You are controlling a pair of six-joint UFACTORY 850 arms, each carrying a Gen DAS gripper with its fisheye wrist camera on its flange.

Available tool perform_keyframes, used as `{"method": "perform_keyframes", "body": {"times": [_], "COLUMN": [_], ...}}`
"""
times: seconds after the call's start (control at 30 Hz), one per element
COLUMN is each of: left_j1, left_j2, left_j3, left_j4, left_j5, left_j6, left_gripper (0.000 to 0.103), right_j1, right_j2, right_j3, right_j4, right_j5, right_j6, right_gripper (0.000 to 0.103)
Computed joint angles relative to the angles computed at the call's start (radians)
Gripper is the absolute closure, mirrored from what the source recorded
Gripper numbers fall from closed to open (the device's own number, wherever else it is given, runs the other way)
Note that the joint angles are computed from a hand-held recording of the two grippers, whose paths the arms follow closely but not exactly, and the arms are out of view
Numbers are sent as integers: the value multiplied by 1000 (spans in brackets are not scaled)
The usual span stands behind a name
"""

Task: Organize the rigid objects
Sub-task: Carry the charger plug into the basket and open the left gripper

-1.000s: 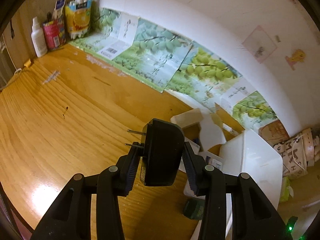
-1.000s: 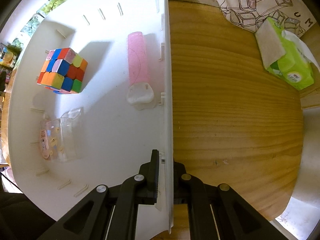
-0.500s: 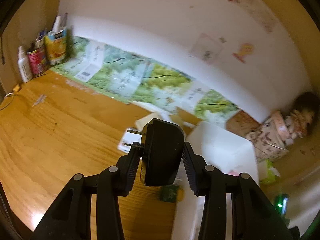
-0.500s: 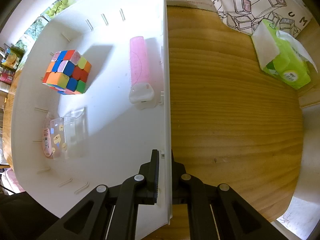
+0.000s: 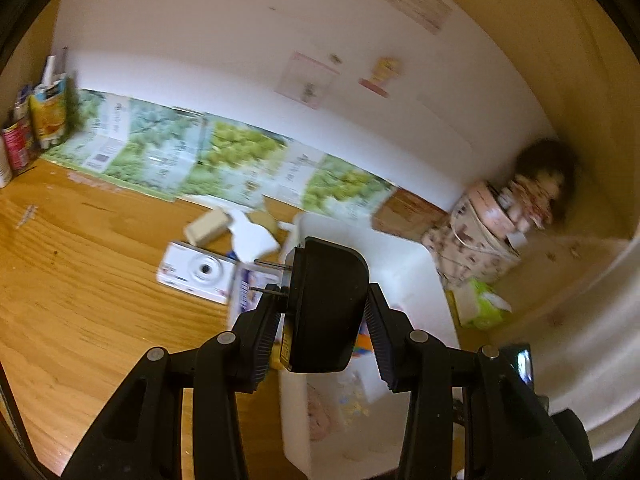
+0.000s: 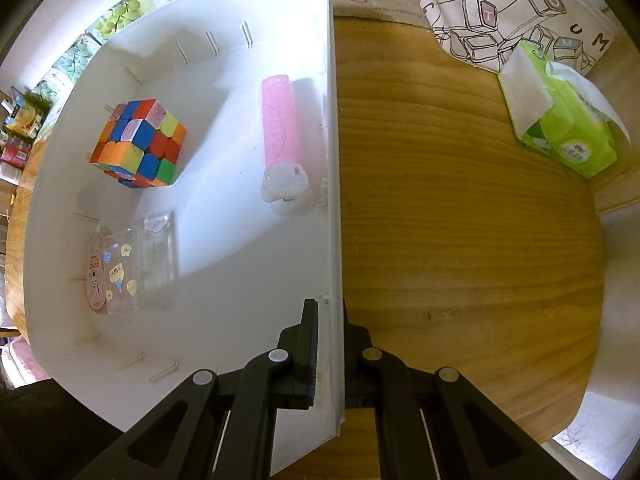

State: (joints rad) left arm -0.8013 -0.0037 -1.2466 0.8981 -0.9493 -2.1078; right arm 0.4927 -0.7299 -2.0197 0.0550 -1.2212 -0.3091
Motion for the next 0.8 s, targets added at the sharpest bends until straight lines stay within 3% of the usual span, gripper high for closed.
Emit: {"method": "perform_keyframes", "body": {"times": [0.53,0.8], "left_j1": [22,23], "left_j2": [-140,-202], "left_j3": [-158,-236], "left_j4": [-192,-263], "left_j5": [92,46], "left_j6": [326,447], "left_gripper": [57,55], "right_j1": [-7,-6], "right_j2": [33,28], "right_j3": [66,62], "right_j4": [13,7], "right_j5": [47,39], "right_j6": [-5,-13], "right_gripper": [95,95]}}
